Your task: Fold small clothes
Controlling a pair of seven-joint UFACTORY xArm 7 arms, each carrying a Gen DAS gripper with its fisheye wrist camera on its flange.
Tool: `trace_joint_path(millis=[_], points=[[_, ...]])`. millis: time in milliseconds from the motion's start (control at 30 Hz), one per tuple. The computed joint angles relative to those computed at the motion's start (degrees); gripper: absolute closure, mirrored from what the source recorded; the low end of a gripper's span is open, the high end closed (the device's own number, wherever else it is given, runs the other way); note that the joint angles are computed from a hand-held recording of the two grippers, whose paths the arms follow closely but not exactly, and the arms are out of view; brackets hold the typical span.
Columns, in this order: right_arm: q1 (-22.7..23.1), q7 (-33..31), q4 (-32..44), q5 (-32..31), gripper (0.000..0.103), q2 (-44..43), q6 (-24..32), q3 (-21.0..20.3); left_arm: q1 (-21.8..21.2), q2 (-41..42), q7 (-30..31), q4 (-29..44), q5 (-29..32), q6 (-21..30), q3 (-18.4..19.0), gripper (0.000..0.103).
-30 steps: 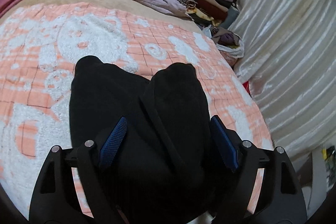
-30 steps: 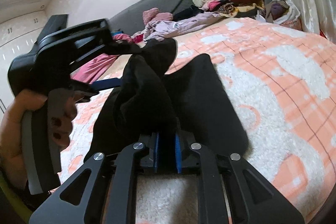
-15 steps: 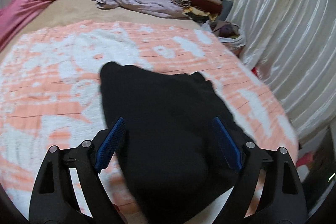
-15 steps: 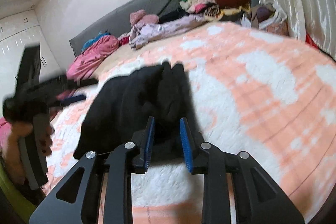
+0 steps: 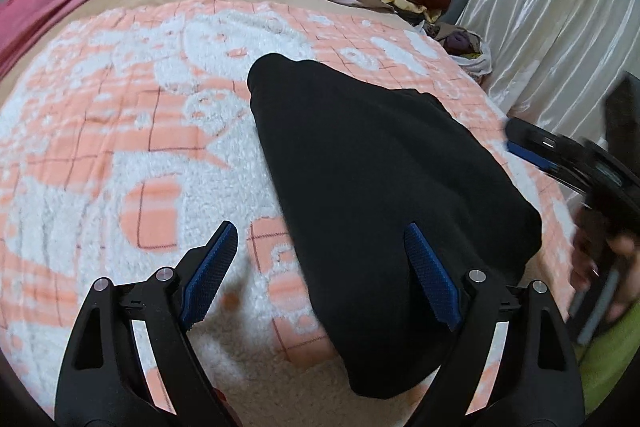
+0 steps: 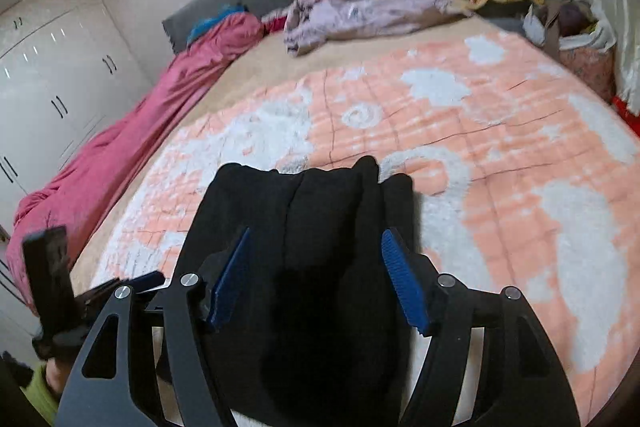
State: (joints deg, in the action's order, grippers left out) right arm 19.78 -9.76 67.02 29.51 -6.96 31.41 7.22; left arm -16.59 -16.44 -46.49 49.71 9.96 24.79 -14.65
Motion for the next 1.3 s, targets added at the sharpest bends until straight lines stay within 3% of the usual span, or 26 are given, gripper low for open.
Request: trace_joint_path(millis=[167,333,367,467,567,900,1100,1300], points=[[-1.06,6.39,5.03,-7.25,0.037,5.72,3.44,1.07,-0.51,-0.17,0.40,-0.53,-0.77,-0.65,0.13,0.023],[-1.32,6.31,6.48,-8.66,0.037,8.04,3.68,1.83,-0.51,0.17,0.12,-0.39,-0.19,-0.73,-0.37,0.022],[-1.43,5.58,6.66,-7.47,0.040,8.33,4.00,1.90,-0.48,0.24,0.02,-0.35,0.03,-0.69,-0.47,0.021],[-1.66,3.50,6.45,-4.96,0.074,8.31,3.89,2.11,-0.45,0.34,-0.32,-0.23,0.40,-0.57,-0.56,0.020],[-1.73,1.45,5.69,-3.29,0.087,7.65,3.28,2.17,-0.57,0.36,-0.55,-0.23,0.38,-0.50,-0.53,0.020],[-1.26,-2.71,0.08,0.43,0.091,1.05,-1.46,0.62,-1.47,0.04,0.62,-0.35,-0.63,-0.71,-0.07,0.020],[-1.92,1.58,-1.02,-6.36,0.091,2.23,-0.63,0.45,-1.84,0.93,1.00,-0.24,-1.72,-1.44,-0.04,0.020],[-1.89,5.29,-2.85,-10.63,0.089,2.94,-3.83,1.14,-1.89,1.16,0.96,-0.06,-1.40,-1.00,-0.26,0.019]])
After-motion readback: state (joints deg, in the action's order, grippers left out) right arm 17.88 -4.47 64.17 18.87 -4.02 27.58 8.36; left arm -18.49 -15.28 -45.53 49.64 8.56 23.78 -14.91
